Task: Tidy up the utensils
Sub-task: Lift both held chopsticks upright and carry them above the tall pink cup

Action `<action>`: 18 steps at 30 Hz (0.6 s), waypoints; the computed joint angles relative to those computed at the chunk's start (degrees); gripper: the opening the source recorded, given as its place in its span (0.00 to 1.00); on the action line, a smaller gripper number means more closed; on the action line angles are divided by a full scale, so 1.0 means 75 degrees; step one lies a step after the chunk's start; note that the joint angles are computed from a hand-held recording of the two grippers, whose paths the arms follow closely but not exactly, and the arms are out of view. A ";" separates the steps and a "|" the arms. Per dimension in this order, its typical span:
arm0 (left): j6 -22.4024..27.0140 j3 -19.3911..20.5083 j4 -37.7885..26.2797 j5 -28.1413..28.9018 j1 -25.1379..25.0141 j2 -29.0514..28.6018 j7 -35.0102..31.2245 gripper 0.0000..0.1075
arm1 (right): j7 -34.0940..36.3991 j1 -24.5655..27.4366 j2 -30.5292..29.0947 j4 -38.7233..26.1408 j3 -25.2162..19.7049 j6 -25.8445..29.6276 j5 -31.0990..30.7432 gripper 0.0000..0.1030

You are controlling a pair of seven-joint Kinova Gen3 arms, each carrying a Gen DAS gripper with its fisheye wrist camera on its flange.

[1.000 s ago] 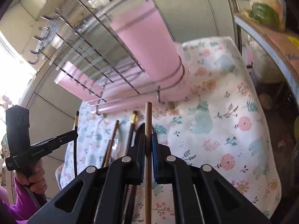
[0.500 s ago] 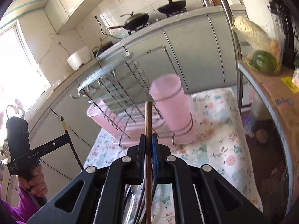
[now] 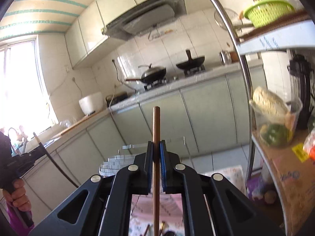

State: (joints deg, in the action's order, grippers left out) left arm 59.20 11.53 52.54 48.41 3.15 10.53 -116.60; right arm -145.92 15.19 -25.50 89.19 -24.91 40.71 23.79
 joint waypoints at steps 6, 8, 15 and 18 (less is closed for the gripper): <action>-0.0687 -0.0063 -0.0666 -0.0673 0.0292 0.0239 0.0739 0.05 | -0.0745 0.1613 0.0046 -0.0096 -0.0813 -0.0940 0.1149 0.06; -0.0817 -0.0088 -0.0972 -0.1224 0.0512 0.0430 0.1127 0.05 | -0.1052 0.2152 0.0031 -0.0048 -0.1057 -0.1248 0.1392 0.06; -0.0439 -0.0039 -0.1957 -0.2676 0.1072 0.1253 0.2023 0.05 | -0.1826 0.3899 0.0029 0.0236 -0.1793 -0.2187 0.1705 0.06; -0.0271 -0.0021 -0.2190 -0.3094 0.1268 0.1531 0.2160 0.05 | -0.1966 0.4383 0.0068 0.0425 -0.2026 -0.2488 0.1615 0.06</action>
